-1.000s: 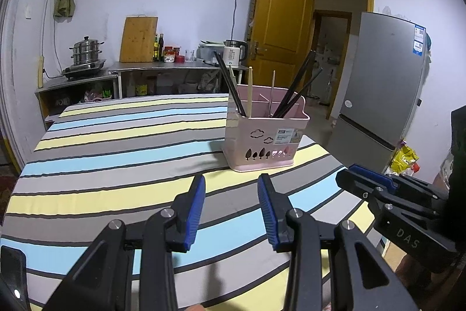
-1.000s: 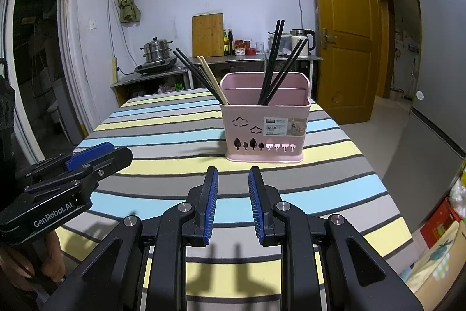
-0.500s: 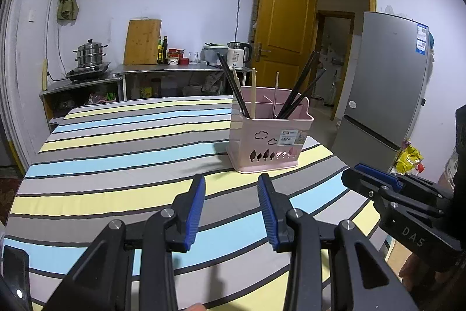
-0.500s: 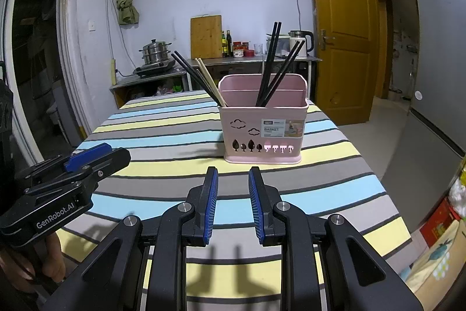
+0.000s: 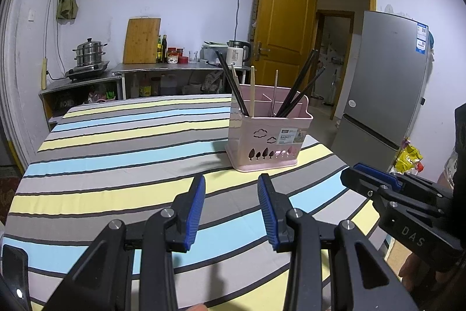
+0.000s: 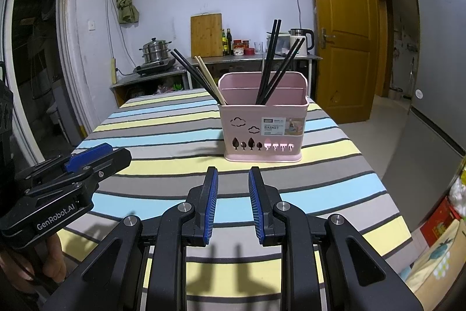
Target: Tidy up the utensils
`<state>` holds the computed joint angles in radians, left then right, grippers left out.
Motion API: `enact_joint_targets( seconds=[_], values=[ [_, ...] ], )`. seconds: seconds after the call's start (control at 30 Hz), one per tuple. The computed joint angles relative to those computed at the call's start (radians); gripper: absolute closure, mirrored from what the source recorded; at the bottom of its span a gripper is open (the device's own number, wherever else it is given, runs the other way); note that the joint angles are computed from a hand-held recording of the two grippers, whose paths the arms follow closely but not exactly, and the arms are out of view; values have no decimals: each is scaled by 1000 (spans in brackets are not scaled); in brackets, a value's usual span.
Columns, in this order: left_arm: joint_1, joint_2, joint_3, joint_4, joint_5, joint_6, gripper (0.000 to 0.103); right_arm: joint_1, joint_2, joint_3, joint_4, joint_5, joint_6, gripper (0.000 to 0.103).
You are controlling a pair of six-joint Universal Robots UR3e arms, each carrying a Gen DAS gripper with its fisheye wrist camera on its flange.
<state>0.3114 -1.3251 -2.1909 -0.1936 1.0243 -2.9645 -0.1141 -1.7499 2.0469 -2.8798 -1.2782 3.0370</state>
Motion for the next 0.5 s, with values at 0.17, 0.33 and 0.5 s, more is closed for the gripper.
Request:
enact_joint_targets(
  seconds=[0.17, 0.33, 0.5],
  values=[
    [0, -4, 5, -2, -1, -3, 64, -1, -3, 2, 1, 1, 0, 80],
    [3, -6, 8, -5, -5, -3, 64, -2, -6, 2, 6, 2, -1, 80],
    [4, -6, 7, 2, -4, -4, 64, -2, -6, 1, 6, 1, -1, 80]
  ],
)
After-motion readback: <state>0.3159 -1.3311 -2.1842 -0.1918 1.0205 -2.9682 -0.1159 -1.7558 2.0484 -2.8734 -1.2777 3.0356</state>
